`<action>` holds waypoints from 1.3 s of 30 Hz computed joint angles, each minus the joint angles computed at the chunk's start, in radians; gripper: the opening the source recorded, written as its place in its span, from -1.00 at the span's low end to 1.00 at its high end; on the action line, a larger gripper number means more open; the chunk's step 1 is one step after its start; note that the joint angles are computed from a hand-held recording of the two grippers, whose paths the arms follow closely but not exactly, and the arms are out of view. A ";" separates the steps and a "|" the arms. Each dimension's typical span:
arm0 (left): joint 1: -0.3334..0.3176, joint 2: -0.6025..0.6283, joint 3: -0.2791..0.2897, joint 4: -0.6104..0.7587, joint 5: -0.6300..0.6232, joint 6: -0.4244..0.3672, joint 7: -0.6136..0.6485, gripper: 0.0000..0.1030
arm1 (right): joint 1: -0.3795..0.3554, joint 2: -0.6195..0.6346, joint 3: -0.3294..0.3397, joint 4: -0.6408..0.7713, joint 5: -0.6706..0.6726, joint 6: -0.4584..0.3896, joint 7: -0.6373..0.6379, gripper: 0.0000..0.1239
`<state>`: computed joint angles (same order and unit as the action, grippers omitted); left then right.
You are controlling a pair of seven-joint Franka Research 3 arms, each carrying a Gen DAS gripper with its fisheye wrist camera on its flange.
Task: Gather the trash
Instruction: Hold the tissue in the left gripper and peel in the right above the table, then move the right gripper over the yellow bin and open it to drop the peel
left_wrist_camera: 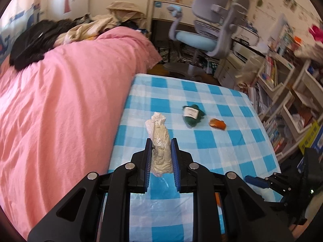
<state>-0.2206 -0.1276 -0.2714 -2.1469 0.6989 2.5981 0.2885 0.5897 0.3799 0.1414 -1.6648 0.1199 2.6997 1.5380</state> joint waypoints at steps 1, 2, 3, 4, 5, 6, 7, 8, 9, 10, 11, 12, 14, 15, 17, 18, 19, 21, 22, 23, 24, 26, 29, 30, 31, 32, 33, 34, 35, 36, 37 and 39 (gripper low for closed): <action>0.003 -0.007 0.006 -0.010 -0.010 0.010 -0.002 -0.67 | 0.001 0.002 -0.008 0.002 -0.001 -0.006 0.015 -0.38; 0.006 -0.014 0.011 -0.021 -0.018 0.022 -0.007 -0.67 | 0.006 0.007 -0.022 0.007 -0.015 -0.021 0.040 -0.38; 0.011 -0.020 0.013 -0.031 -0.022 0.030 -0.011 -0.67 | 0.006 0.011 -0.026 0.012 -0.022 -0.032 0.049 -0.38; 0.014 -0.021 0.013 -0.030 -0.025 0.029 -0.008 -0.67 | 0.003 0.018 -0.026 0.020 -0.024 -0.046 0.052 -0.38; 0.016 -0.022 0.011 -0.032 -0.022 0.029 -0.010 -0.67 | -0.003 0.027 -0.020 0.030 -0.019 -0.061 0.046 -0.38; 0.017 -0.019 0.010 -0.027 -0.025 0.027 -0.004 -0.67 | -0.010 0.033 -0.012 0.038 -0.011 -0.071 0.032 -0.38; 0.017 -0.016 0.008 -0.025 -0.025 0.026 0.000 -0.67 | -0.020 0.041 0.003 0.047 0.005 -0.082 0.005 -0.38; 0.016 -0.012 0.006 -0.021 -0.026 0.022 0.005 -0.67 | -0.025 0.045 0.016 0.052 0.018 -0.089 -0.023 -0.38; 0.015 -0.005 0.005 -0.011 -0.027 0.016 0.011 -0.67 | -0.026 0.048 0.024 0.056 0.025 -0.093 -0.047 -0.38; 0.013 -0.001 0.004 -0.006 -0.027 0.014 0.016 -0.67 | -0.022 0.052 0.032 0.061 0.026 -0.099 -0.076 -0.38; 0.012 0.003 0.003 -0.003 -0.024 0.011 0.019 -0.67 | -0.015 0.056 0.031 0.066 0.021 -0.106 -0.091 -0.38; 0.010 0.008 0.003 0.005 -0.025 0.006 0.024 -0.67 | -0.006 0.062 0.031 0.074 0.014 -0.119 -0.106 -0.38; 0.006 0.016 0.004 0.015 -0.027 -0.001 0.032 -0.67 | 0.015 0.078 0.024 0.095 -0.009 -0.153 -0.127 -0.38; 0.004 0.018 0.004 0.017 -0.027 -0.003 0.035 -0.67 | 0.025 0.085 0.018 0.104 -0.023 -0.167 -0.131 -0.38; 0.001 0.018 0.005 0.019 -0.026 -0.005 0.039 -0.67 | 0.045 0.090 0.005 0.105 -0.054 -0.168 -0.134 -0.37; 0.000 0.019 0.006 0.021 -0.025 -0.005 0.039 -0.67 | 0.045 0.090 0.005 0.104 -0.054 -0.169 -0.138 -0.37; -0.001 0.021 0.006 0.023 -0.025 -0.005 0.040 -0.67 | 0.044 0.090 0.006 0.104 -0.049 -0.168 -0.139 -0.38; -0.002 0.021 0.008 0.023 -0.026 -0.003 0.046 -0.67 | 0.045 0.090 0.003 0.107 -0.046 -0.170 -0.134 -0.54; -0.003 0.022 0.008 0.025 -0.025 -0.003 0.047 -0.67 | 0.045 0.088 0.004 0.105 -0.047 -0.169 -0.137 -0.71; -0.004 0.021 0.008 0.025 -0.025 -0.002 0.049 -0.67 | 0.041 0.082 0.010 0.097 -0.039 -0.162 -0.146 -0.72; -0.004 0.020 0.008 0.024 -0.025 -0.001 0.049 -0.67 | 0.037 0.079 0.016 0.092 -0.031 -0.157 -0.157 -0.73; -0.004 0.019 0.008 0.024 -0.025 -0.001 0.049 -0.67 | 0.006 0.064 0.060 0.073 0.035 -0.147 -0.233 -0.73; -0.004 0.017 0.008 0.024 -0.025 -0.004 0.046 -0.67 | -0.059 0.042 0.154 0.054 0.205 -0.165 -0.429 -0.73; -0.005 0.015 0.007 0.023 -0.026 -0.005 0.045 -0.67 | -0.075 0.036 0.180 0.051 0.263 -0.196 -0.496 -0.73; -0.005 0.014 0.007 0.022 -0.026 -0.005 0.045 -0.67 | -0.087 0.032 0.200 0.053 0.312 -0.240 -0.552 -0.73; -0.005 0.014 0.007 0.022 -0.028 -0.006 0.046 -0.67 | -0.089 0.033 0.206 0.059 0.340 -0.278 -0.588 -0.73; -0.005 0.014 0.007 0.023 -0.029 -0.007 0.049 -0.67 | -0.088 0.034 0.212 0.065 0.362 -0.327 -0.626 -0.73; -0.006 0.013 0.006 0.021 -0.029 -0.008 0.051 -0.67 | -0.081 0.035 0.210 0.071 0.372 -0.367 -0.647 -0.73; -0.007 0.012 0.006 0.021 -0.030 -0.010 0.053 -0.67 | -0.070 0.040 0.204 0.081 0.372 -0.411 -0.662 -0.73; -0.007 0.010 0.005 0.020 -0.031 -0.011 0.056 -0.67 | -0.058 0.054 0.194 0.103 0.365 -0.467 -0.663 -0.72; -0.007 0.010 0.005 0.019 -0.031 -0.011 0.057 -0.67 | -0.037 0.068 0.176 0.124 0.341 -0.503 -0.651 -0.68; -0.007 0.009 0.004 0.018 -0.031 -0.011 0.056 -0.67 | 0.013 0.057 0.133 0.103 0.281 -0.469 -0.631 -0.35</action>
<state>-0.2275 -0.1191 -0.2669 -2.1285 0.6674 2.5866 0.3445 0.6025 0.4365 0.2749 -1.5615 0.4005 2.2307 0.9075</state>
